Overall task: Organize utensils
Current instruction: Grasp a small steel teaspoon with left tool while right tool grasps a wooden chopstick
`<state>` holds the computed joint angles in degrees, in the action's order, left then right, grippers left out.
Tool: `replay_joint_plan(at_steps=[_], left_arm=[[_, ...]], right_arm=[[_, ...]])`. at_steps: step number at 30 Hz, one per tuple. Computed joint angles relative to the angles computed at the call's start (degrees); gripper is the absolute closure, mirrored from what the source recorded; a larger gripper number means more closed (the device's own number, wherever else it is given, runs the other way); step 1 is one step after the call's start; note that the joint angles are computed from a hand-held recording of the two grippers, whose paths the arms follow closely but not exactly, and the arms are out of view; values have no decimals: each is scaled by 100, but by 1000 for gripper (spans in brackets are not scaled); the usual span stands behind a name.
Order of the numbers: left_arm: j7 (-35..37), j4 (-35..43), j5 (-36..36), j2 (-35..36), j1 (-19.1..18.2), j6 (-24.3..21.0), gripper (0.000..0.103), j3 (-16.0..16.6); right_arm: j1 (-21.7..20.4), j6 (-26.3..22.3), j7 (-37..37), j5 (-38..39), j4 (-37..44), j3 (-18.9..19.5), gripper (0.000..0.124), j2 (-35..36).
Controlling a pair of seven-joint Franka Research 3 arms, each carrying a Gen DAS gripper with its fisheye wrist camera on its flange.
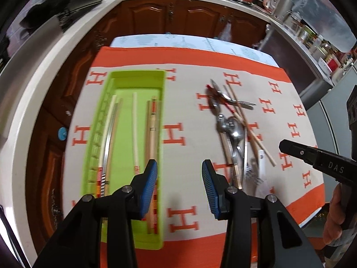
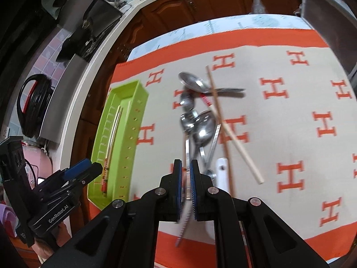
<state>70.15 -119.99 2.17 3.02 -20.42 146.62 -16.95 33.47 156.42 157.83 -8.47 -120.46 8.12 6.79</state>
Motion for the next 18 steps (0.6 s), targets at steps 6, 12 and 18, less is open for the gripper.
replay_joint_plan(at_steps=[6,12,18], left_arm=[[26,712,26,614,-93,-274,63,-92],[272,1559,-288,1438,-131,-673,63,-257],[355,2250,-444,2154,-191,-1074,81,-341]], right_arm=[[-212,52,-167,136,-294,-21,116,-241],[-367,184,-507,497,-200,-50,116,20],[-397,374,-907,918,-38,-121,116,369]])
